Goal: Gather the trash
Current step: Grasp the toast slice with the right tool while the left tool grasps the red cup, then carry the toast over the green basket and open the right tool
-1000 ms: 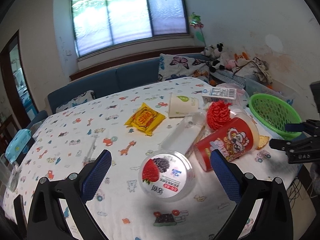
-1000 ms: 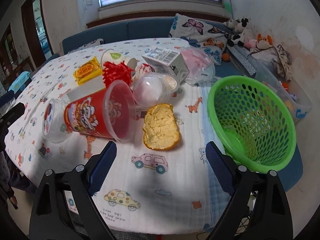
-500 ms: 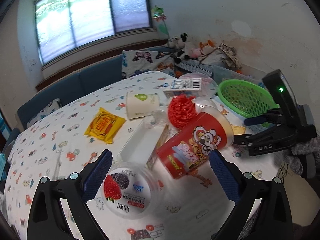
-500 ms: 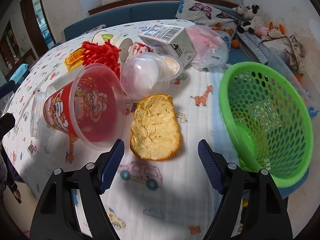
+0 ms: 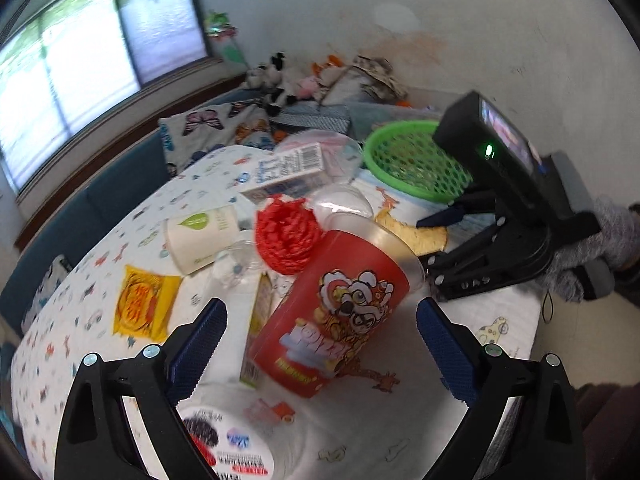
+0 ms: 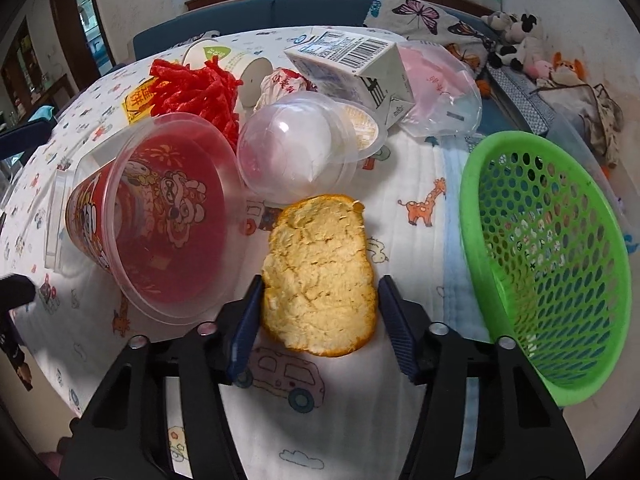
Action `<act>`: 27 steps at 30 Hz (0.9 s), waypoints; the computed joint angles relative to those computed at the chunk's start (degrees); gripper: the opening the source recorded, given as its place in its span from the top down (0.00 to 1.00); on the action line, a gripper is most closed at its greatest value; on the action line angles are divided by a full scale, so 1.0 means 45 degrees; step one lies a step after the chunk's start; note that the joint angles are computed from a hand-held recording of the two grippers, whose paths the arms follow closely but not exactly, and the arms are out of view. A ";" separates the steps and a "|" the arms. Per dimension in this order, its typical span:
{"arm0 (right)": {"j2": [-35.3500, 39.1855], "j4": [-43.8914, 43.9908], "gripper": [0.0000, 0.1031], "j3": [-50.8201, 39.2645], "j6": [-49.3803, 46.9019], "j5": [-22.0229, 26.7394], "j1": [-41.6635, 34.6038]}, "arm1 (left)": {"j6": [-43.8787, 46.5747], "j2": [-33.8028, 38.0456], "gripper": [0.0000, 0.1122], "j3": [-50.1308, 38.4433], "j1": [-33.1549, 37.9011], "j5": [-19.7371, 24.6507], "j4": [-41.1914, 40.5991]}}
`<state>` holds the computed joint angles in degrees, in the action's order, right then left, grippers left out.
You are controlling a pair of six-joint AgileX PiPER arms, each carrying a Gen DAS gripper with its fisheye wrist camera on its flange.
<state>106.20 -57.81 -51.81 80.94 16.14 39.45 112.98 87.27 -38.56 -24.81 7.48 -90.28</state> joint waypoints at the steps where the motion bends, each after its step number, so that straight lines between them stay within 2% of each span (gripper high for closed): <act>1: -0.0102 -0.0004 0.49 0.0138 0.0059 -0.0209 -0.0112 | -0.0945 0.0273 0.17 -0.0236 -0.0047 0.0002 0.1114; 8: -0.0767 0.0254 0.54 0.0758 0.0087 -0.0851 -0.0360 | -0.4033 0.1426 0.17 -0.1368 -0.0242 0.0045 0.5386; 15: -0.1650 0.0681 0.54 0.1406 -0.0065 -0.1175 -0.0398 | -0.5753 0.2349 0.17 -0.1990 -0.0503 -0.0037 0.7712; 17: -0.2024 0.0806 0.54 0.1627 -0.0136 -0.1256 -0.0468 | -0.5633 0.2583 0.17 -0.2154 -0.0534 0.0011 0.7582; 19: -0.2385 0.0831 0.54 0.1798 -0.0121 -0.1111 -0.0469 | -0.5281 0.2690 0.26 -0.2206 -0.0562 0.0043 0.7136; 20: -0.2540 0.0794 0.54 0.1860 -0.0095 -0.1001 -0.0493 | -0.5758 0.2767 0.29 -0.2300 -0.0550 0.0178 0.7532; 21: -0.2639 0.0725 0.54 0.1890 -0.0030 -0.0912 -0.0520 | -0.5742 0.2762 0.30 -0.2285 -0.0571 0.0142 0.7419; 24: -0.3252 0.0388 0.54 0.2277 0.0342 -0.0686 -0.0852 | -0.4574 0.2670 0.31 -0.2105 -0.0643 0.0008 0.6067; 27: -0.3732 -0.0623 0.54 0.2765 0.1302 -0.0571 -0.1314 | -0.4257 0.2463 0.36 -0.1889 -0.0727 -0.0078 0.5499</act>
